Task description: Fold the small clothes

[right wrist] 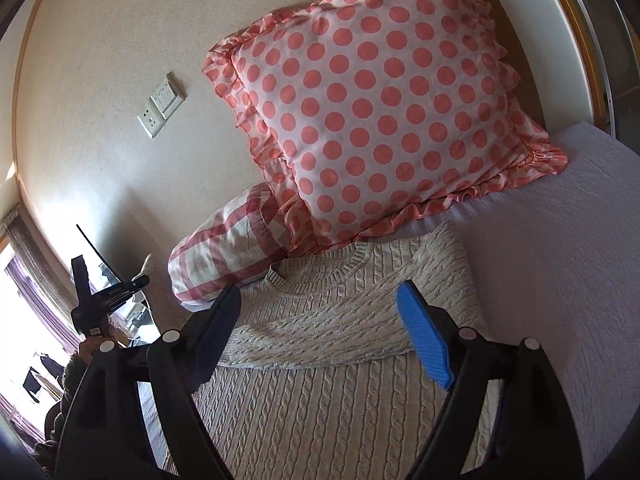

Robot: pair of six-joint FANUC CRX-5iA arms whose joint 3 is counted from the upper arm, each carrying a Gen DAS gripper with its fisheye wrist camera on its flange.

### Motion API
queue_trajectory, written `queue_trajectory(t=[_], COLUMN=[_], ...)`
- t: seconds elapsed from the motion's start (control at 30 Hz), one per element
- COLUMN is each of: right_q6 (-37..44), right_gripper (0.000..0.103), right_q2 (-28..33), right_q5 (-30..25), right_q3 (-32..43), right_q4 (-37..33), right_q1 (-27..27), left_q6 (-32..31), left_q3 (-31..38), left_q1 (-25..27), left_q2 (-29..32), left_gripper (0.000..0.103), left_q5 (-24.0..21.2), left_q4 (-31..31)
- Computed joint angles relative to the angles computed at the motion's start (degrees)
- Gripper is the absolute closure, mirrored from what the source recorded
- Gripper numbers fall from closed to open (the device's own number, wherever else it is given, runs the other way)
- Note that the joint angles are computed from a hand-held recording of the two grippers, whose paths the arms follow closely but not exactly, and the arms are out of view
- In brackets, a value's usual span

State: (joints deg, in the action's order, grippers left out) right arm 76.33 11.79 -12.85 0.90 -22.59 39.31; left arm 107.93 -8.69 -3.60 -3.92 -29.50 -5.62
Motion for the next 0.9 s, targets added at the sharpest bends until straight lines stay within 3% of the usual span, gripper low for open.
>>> queue_trajectory(t=[0.07, 0.13, 0.2, 0.23, 0.33, 0.43, 0.63, 0.73, 0.8, 0.83, 0.9], right_q6=[3.3, 1.7, 1.2, 2.0, 0.0, -5.1, -14.6, -19.2, -21.5, -21.3, -20.2], right_gripper=[0.021, 0.021, 0.021, 0.021, 0.034, 0.047, 0.055, 0.059, 0.086, 0.094, 0.095], right_q2=[1.4, 3.3, 5.2, 6.2, 9.9, 15.6, 27.4, 29.7, 30.4, 29.6, 24.9], right_q5=[-2.6, -5.7, -9.8, -12.1, -17.3, -22.3, -28.9, -27.5, -26.3, -24.7, -17.5], right_q3=[2.7, 4.8, 7.0, 8.3, 12.4, 19.0, 33.2, 34.7, 34.5, 33.2, 26.2], right_q4=[-4.5, -4.3, -5.0, -6.4, -6.0, -4.1, -1.0, 3.1, 6.5, 6.5, 6.1], right_q1=[-1.0, -1.7, -3.0, -3.9, -5.6, -6.7, -7.5, -6.3, -5.5, -5.5, -4.9], left_q6=[-2.6, 0.2, 3.9, 4.7, 7.2, 11.9, 15.7, 16.4, 15.3, 15.2, 13.5], left_q3=[6.2, 14.6, 16.9, 15.1, 6.7, 0.6, -8.6, -12.0, -13.8, -14.2, -15.6], left_q1=[-8.7, -16.6, -21.3, -21.6, -18.4, -15.9, -12.2, -10.4, -8.7, -8.1, -6.6], left_q2=[7.2, 14.7, 17.3, 16.3, 9.9, 3.6, -6.1, -9.2, -10.3, -10.4, -11.0], left_gripper=[0.080, 0.068, 0.068, 0.066, 0.056, 0.052, 0.043, 0.037, 0.037, 0.037, 0.037], left_q5=[-1.4, -8.9, -12.7, -12.1, -9.1, -9.6, -12.7, -12.2, -11.3, -11.3, -10.3], left_q4=[-2.6, -12.8, -21.5, -22.1, -19.0, -20.1, -19.1, -17.3, -15.0, -14.5, -11.8])
